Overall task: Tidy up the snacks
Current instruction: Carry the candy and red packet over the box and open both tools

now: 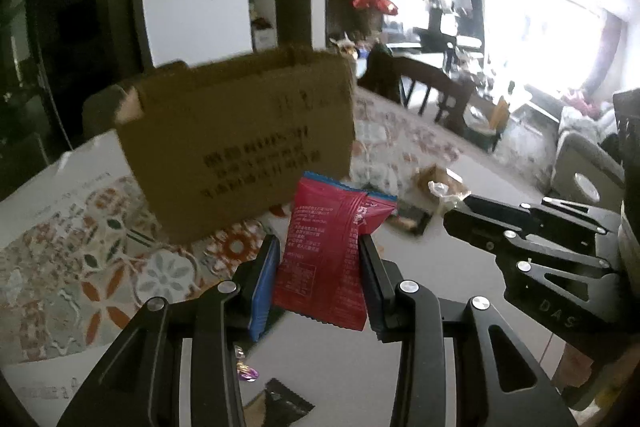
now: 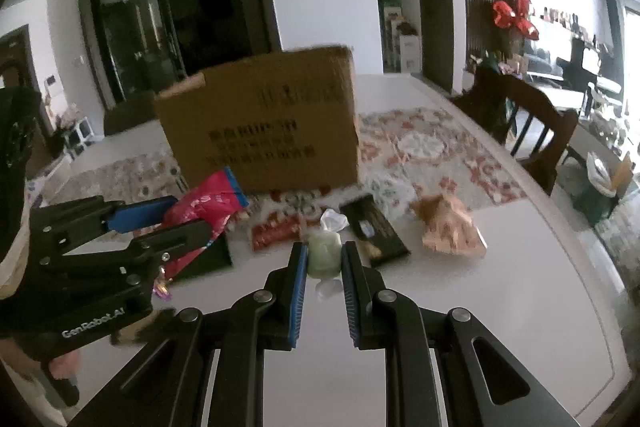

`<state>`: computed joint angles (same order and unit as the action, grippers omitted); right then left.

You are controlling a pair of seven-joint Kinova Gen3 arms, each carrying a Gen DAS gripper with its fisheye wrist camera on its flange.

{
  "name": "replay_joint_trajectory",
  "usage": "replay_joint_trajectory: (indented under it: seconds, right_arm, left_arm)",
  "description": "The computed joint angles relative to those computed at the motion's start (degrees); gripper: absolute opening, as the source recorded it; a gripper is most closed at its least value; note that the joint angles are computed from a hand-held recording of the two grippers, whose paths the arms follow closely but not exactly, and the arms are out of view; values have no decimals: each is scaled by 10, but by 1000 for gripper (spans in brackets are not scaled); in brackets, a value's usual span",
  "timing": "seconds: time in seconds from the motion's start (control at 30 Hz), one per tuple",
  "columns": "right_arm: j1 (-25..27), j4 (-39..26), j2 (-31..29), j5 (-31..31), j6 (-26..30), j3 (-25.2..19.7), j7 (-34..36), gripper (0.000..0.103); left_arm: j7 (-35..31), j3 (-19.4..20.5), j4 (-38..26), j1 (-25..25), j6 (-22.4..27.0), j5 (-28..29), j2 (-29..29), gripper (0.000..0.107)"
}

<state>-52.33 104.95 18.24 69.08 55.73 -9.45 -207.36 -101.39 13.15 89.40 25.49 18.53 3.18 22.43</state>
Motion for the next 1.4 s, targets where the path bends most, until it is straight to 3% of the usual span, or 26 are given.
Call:
replay_joint_trajectory:
  seconds: [0.5,0.63,0.83,1.03,1.4]
  right_arm:
    - [-3,-31,-7,105,33,-2,-7,19]
    - [7,-41,-9,130,24,-3,-10,19]
    - [29,-67,-4,149,2,4,15,19]
    - [53,-97,1,150,-40,15,55,19]
    - [85,-166,26,112,-100,48,149,19]
  left_arm:
    - [38,-21,20,-8,-72,-15,-56,39]
    - [37,-11,6,-25,-77,-8,-52,38]
    - [60,-42,-29,-5,-78,-24,-40,38]
    - [67,-39,-79,-14,-53,-29,-17,38]
    - [64,-38,-227,-18,51,-22,61,38]
